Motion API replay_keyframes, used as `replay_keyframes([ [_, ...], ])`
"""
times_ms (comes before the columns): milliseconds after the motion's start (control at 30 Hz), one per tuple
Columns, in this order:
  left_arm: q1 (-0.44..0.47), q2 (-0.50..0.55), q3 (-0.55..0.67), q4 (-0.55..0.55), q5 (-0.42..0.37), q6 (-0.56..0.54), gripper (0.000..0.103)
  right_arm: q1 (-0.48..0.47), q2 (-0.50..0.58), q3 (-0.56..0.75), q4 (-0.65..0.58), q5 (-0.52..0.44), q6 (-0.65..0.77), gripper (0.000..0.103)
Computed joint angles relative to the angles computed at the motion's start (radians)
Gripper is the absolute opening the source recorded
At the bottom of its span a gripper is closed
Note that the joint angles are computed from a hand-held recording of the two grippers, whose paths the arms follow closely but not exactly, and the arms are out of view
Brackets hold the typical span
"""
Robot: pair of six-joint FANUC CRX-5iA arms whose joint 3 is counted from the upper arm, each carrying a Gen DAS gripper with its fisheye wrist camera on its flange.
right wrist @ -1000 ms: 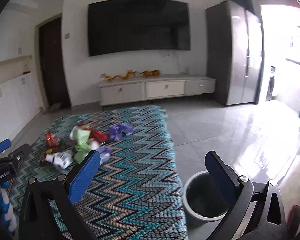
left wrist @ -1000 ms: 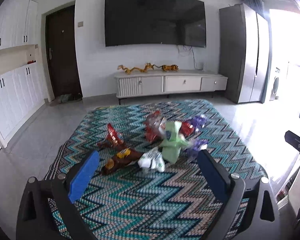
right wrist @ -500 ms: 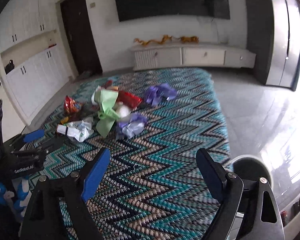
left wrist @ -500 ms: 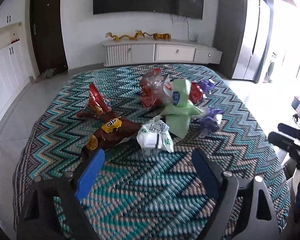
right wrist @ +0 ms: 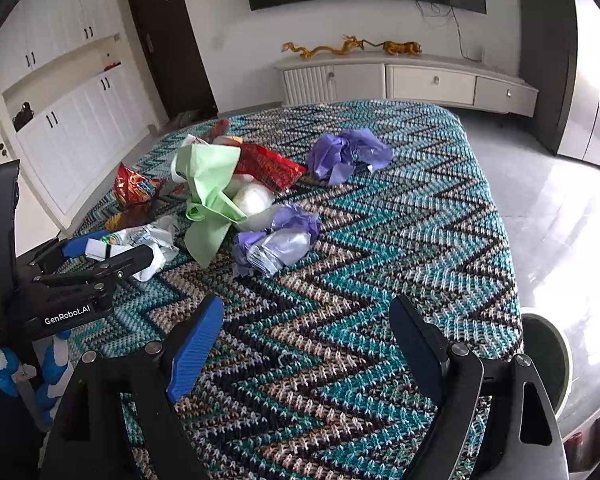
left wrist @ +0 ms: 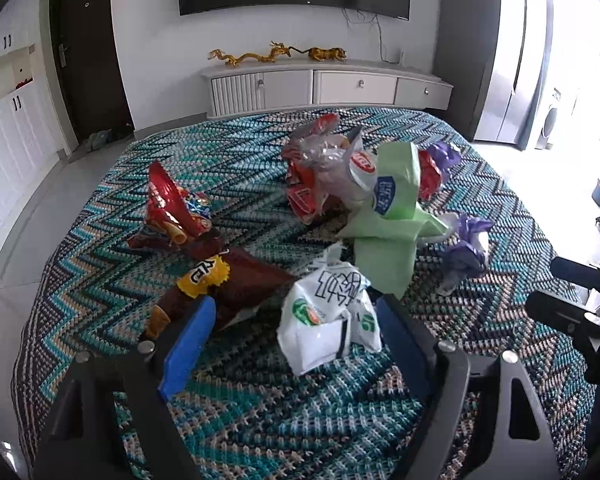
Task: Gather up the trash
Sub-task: 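Grasp the white bag with the left tool while the right tool grasps the purple wrapper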
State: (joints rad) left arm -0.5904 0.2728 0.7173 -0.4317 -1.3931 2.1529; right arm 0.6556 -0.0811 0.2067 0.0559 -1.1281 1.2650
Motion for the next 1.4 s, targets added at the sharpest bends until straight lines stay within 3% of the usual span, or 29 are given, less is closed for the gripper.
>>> replay_keyframes([
  [333, -0.008, -0.002, -0.002, -0.018, -0.006, 0.014, 0.082, 0.0, -0.002, 0.007, -0.011, 0.001, 0.008, 0.085],
  [467, 0.0, 0.001, 0.0, -0.009, -0.001, 0.002, 0.075, -0.005, 0.028, 0.039, -0.036, -0.002, 0.044, 0.085],
  [667, 0.012, 0.022, 0.02, 0.009, 0.004, -0.02, 0.073, -0.029, 0.108, 0.121, -0.09, -0.008, 0.113, 0.085],
  [733, 0.021, 0.028, 0.023, 0.024, 0.011, -0.026, 0.067, -0.029, 0.133, 0.144, -0.092, -0.007, 0.131, 0.085],
  [833, 0.046, 0.031, 0.011, 0.085, 0.037, -0.039, 0.044, -0.03, 0.164, 0.173, -0.105, -0.01, 0.158, 0.085],
  [867, 0.047, 0.034, 0.013, 0.089, 0.037, -0.04, 0.042, -0.032, 0.176, 0.184, -0.111, -0.015, 0.164, 0.082],
  [967, 0.04, 0.032, 0.012, 0.083, 0.042, -0.039, 0.035, -0.05, 0.202, 0.213, -0.158, -0.046, 0.176, 0.056],
  [1400, -0.036, -0.006, 0.028, 0.054, 0.024, -0.017, 0.03, -0.095, 0.019, 0.076, -0.246, 0.01, 0.171, 0.054],
])
